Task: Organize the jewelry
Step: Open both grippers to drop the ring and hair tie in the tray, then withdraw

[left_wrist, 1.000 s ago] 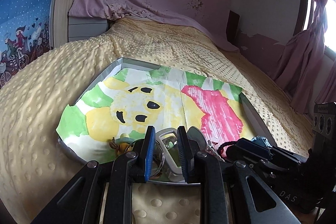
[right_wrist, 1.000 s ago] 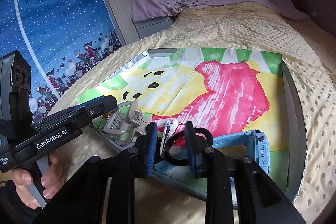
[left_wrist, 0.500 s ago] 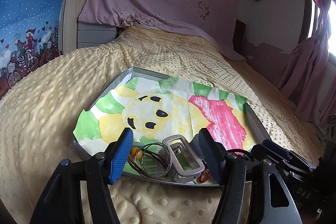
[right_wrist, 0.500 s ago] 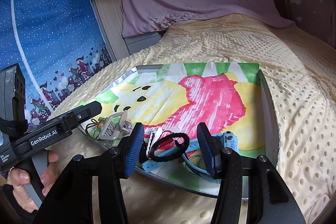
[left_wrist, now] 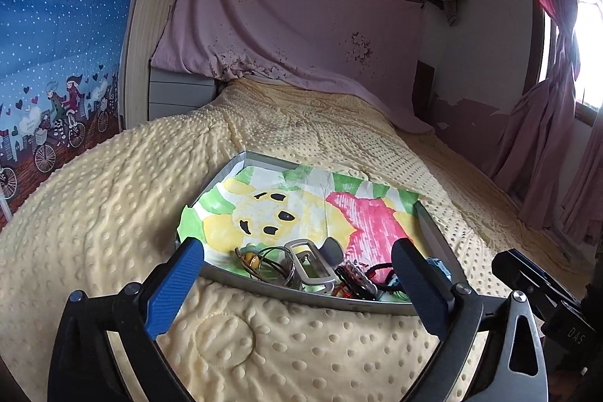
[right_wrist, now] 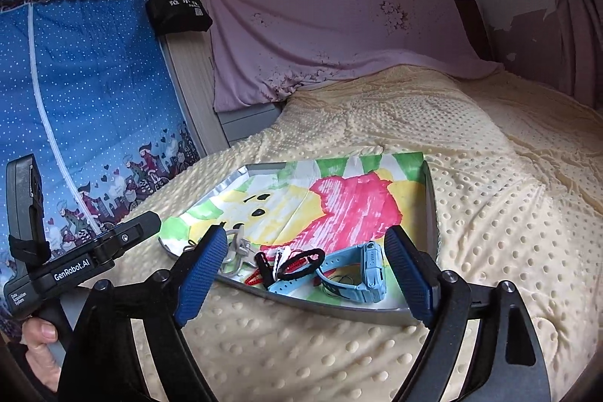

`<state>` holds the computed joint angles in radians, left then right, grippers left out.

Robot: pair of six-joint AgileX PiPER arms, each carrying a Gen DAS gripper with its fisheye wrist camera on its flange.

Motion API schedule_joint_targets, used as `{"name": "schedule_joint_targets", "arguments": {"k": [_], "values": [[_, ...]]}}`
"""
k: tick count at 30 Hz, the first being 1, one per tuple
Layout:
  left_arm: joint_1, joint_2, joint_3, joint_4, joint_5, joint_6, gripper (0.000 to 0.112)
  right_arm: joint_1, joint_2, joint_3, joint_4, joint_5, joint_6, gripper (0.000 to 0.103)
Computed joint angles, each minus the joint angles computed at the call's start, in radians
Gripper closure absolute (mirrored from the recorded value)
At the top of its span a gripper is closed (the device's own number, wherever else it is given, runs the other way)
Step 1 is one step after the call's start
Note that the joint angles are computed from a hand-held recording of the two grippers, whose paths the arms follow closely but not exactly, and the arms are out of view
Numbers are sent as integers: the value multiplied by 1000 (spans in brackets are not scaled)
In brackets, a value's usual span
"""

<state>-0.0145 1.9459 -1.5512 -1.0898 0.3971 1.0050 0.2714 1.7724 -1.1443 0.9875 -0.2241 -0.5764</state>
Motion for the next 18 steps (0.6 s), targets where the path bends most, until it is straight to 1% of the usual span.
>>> {"name": "schedule_joint_targets", "arguments": {"k": [3, 6, 8, 10, 14, 18], "values": [[12, -96, 116, -109, -12, 135, 12, 46, -99, 81, 95, -52, -93, 17], [26, -203, 231, -190, -23, 247, 9, 97, -211, 157, 234, -96, -223, 15], [45, -274, 304, -256, -12, 323, 9, 139, -286, 199, 341, -132, -322, 13], [69, -347, 367, -280, 13, 360, 9, 186, -359, 237, 447, -175, -417, 12], [127, -491, 490, -316, 52, 414, 9, 314, -481, 297, 609, -295, -559, 9], [206, -629, 609, -322, 113, 448, 9, 504, -571, 345, 713, -480, -646, 3]]}}
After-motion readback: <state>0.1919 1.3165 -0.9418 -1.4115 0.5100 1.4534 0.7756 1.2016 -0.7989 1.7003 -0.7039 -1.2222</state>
